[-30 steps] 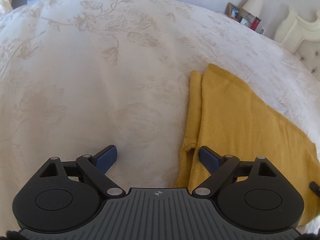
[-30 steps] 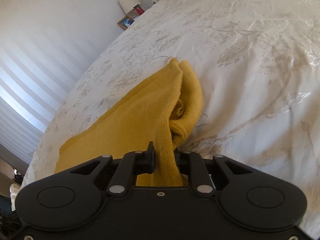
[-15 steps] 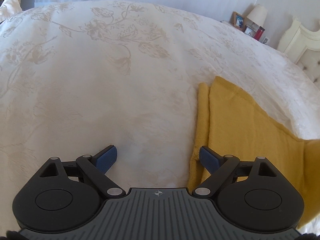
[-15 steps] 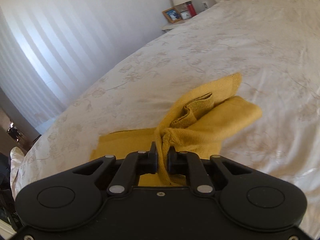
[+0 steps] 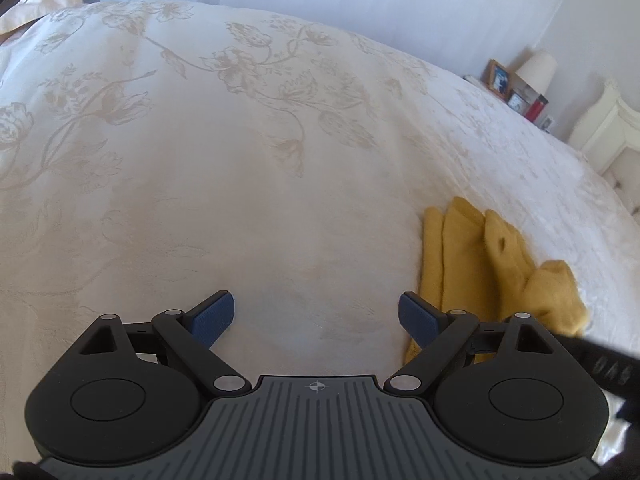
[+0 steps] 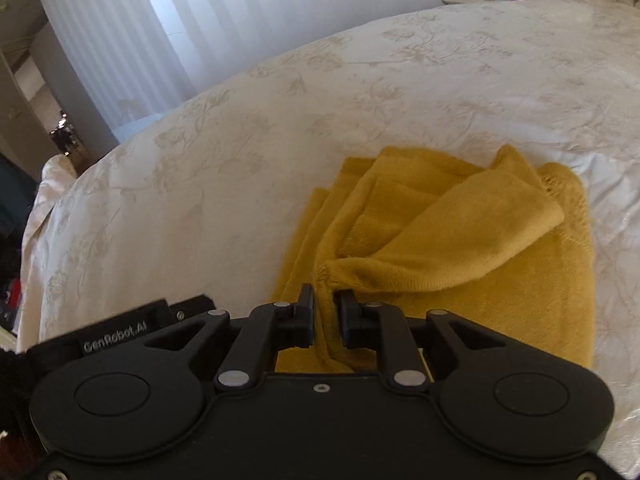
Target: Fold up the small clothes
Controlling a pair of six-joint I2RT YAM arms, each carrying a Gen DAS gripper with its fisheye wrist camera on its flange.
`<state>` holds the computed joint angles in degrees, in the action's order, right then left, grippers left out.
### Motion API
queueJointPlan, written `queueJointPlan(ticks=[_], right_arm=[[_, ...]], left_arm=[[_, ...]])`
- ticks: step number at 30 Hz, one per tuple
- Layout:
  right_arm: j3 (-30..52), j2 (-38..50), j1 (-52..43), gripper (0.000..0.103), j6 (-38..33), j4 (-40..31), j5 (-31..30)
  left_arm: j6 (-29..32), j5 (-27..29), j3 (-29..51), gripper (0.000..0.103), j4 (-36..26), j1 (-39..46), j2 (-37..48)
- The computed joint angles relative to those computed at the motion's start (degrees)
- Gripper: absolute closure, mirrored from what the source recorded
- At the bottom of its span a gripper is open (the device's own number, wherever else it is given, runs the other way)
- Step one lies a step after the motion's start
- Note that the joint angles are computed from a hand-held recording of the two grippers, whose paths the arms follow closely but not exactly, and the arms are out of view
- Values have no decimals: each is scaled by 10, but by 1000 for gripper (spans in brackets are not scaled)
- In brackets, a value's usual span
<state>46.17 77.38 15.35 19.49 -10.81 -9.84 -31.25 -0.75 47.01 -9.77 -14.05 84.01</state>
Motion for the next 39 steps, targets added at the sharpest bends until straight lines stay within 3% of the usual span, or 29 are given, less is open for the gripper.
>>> queueJointPlan(ticks=[2, 5, 12, 22, 24, 26, 31, 35, 39], right_arm=[[-34, -26, -6, 75, -2, 31, -47], [-90, -94, -30, 55, -25, 61, -93], [-180, -235, -157, 55, -20, 67, -135], [-242, -243, -298, 55, -74, 112, -188], [-256, -249, -305, 55, -92, 120, -197], [-279, -270, -319, 55, -116, 121, -214], [-297, -293, -341, 55, -130, 117, -263], [-308, -305, -388, 54, -116, 130, -324], [-313, -294, -410, 54, -100, 153, -340]], left_arm=[[-4, 8, -1, 13, 5, 6, 1], [-5, 14, -4, 13, 12, 7, 2], [24, 27, -15, 13, 34, -12, -12], [151, 31, -22, 14, 50, -119, -22], [159, 18, -20, 21, 42, -132, -17], [163, 26, -24, 33, 36, -134, -22], [160, 52, -29, 33, 20, -133, -28], [155, -11, -36, 34, -1, -165, -51], [134, 33, -21, 34, -24, -157, -34]])
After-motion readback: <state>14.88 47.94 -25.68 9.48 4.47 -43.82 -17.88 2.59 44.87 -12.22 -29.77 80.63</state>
